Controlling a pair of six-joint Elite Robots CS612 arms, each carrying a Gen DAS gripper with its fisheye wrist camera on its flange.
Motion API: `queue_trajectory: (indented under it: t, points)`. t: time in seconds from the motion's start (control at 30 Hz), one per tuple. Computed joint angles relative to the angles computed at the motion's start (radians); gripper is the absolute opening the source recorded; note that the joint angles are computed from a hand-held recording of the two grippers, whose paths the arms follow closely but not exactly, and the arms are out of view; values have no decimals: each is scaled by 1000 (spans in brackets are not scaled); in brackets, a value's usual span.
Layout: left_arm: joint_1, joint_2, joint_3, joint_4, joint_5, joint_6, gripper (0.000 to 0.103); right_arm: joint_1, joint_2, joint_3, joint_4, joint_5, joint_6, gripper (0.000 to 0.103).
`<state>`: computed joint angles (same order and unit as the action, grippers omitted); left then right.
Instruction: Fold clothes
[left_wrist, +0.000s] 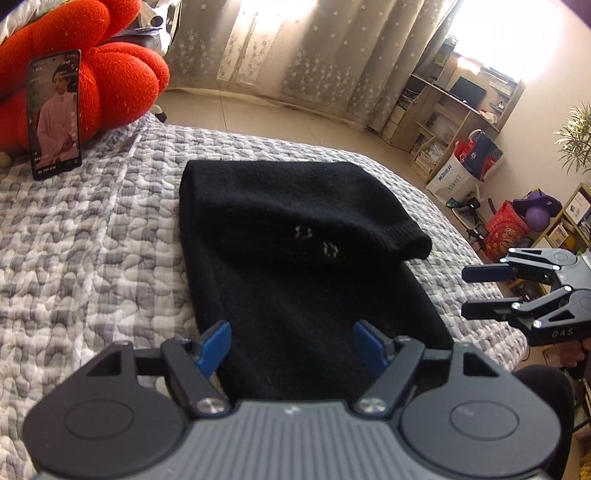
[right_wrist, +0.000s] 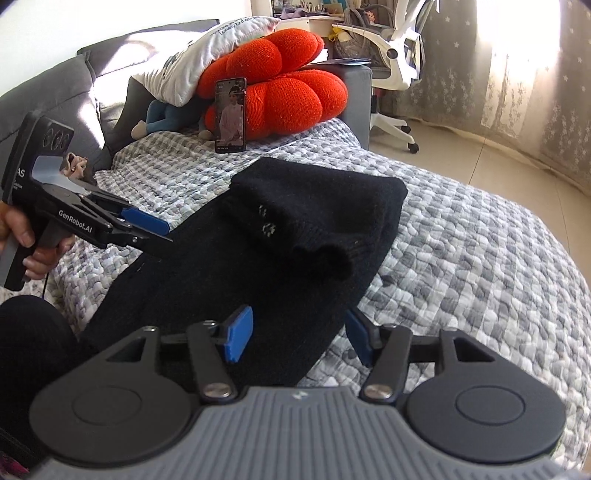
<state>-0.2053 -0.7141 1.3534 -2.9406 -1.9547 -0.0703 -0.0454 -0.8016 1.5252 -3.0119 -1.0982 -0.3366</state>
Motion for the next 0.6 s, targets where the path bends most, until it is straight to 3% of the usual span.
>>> queue_trajectory:
  t: [0.27, 0.43, 0.6]
  points:
    - [9, -34, 58, 55, -52, -54, 77, -10, -34, 33, 129, 45, 70, 61]
    - [21, -38, 76, 84, -125, -104, 76, -20, -44, 34, 228, 103, 121, 61]
    - [34, -27, 82, 100, -214, -154, 70, -28, -49, 38, 284, 135, 168, 61]
